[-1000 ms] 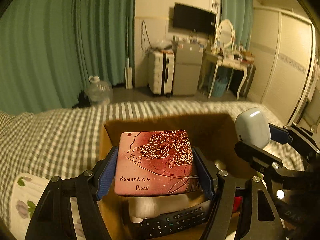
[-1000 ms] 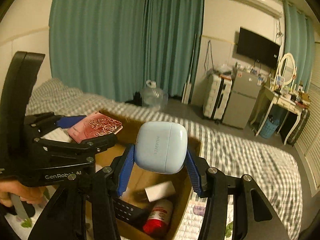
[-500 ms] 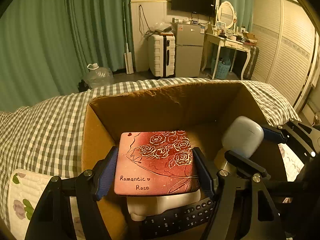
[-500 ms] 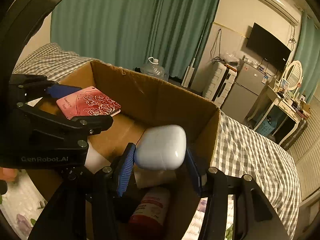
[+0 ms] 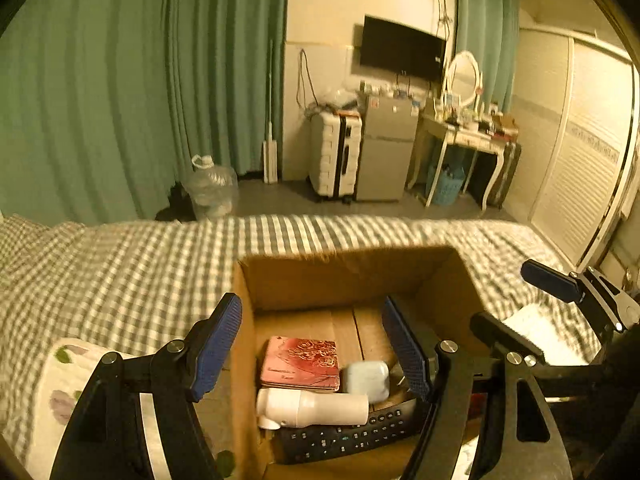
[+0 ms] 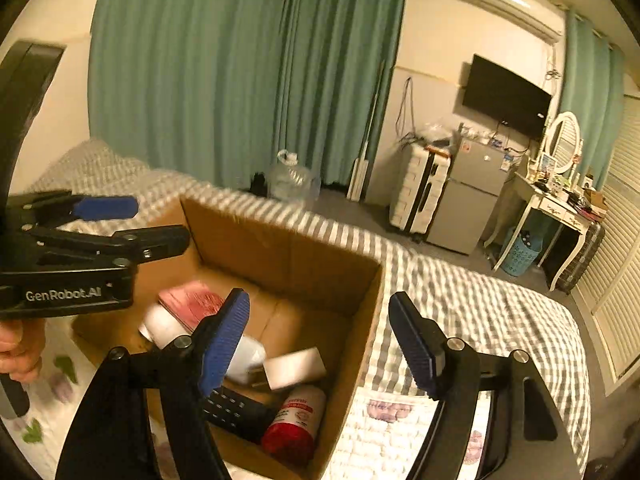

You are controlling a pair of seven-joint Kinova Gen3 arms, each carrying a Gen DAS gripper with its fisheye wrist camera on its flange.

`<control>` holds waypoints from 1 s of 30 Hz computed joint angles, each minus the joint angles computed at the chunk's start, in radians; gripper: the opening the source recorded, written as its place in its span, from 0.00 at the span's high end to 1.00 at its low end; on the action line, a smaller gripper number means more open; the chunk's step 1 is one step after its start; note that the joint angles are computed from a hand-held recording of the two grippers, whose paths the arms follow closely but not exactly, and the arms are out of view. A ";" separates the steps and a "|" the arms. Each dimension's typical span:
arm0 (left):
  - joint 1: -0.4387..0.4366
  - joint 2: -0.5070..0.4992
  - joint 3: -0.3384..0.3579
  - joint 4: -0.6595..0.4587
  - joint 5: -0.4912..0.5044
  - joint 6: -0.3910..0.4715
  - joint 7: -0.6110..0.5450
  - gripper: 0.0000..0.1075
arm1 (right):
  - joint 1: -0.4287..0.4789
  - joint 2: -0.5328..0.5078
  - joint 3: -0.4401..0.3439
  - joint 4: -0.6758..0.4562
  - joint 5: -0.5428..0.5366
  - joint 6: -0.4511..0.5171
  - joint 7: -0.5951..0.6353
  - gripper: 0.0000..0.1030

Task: Organize rigid objects
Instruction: 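Lift both open tools back from the box toward the bed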

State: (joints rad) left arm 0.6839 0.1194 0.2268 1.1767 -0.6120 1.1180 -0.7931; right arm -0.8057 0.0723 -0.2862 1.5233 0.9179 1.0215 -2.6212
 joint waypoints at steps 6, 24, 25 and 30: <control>0.041 -0.047 0.031 -0.063 -0.113 0.093 0.026 0.30 | -0.049 -0.048 -0.055 -0.056 0.076 0.111 -0.046 0.14; 0.190 -0.144 0.226 -0.187 -0.469 0.360 0.093 0.30 | -0.308 -0.057 -0.219 -0.287 0.374 0.561 -0.037 0.00; 0.181 -0.157 0.240 -0.172 -0.472 0.356 0.105 0.30 | -0.319 -0.059 -0.224 -0.286 0.380 0.569 -0.046 0.00; 0.136 -0.202 0.312 -0.088 -0.507 0.332 0.146 0.30 | -0.361 -0.063 -0.250 -0.278 0.399 0.598 -0.109 0.00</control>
